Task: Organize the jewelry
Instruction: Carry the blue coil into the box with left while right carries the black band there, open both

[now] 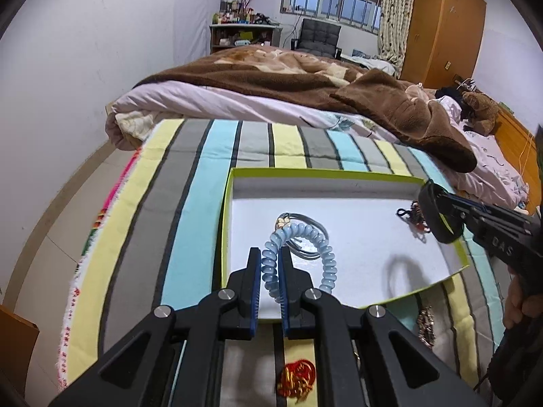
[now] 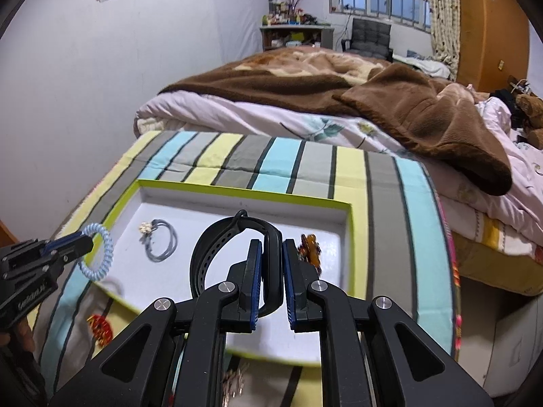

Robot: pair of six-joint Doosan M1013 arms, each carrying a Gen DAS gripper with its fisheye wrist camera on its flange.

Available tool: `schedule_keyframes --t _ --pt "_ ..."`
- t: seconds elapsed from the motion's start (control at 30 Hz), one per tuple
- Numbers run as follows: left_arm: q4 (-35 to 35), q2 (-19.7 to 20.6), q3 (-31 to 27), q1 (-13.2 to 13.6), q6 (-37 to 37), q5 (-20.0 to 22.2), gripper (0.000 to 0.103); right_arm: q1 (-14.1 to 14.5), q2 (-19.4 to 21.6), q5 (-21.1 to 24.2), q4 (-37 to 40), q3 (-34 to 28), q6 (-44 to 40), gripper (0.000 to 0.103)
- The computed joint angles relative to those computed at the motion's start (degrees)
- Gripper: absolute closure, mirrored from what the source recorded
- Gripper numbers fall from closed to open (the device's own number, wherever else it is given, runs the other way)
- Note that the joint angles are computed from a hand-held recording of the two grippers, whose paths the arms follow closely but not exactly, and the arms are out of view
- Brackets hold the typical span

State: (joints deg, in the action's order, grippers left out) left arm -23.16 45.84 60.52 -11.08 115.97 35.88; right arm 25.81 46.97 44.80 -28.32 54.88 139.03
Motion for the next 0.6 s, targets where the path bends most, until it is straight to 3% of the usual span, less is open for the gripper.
schedule_keyframes --t 0.17,0.6 --pt "2.2 2.2 -2.8 -0.2 -2.6 2.9 0.093 -0.8 3.2 2.1 4.5 -4.7 -4.3 0.090" --pt "5.6 4.1 -5.3 -0.6 -5.0 4.7 0.092 -1.9 9.3 8.8 9.9 -13.9 -10.7 0.090"
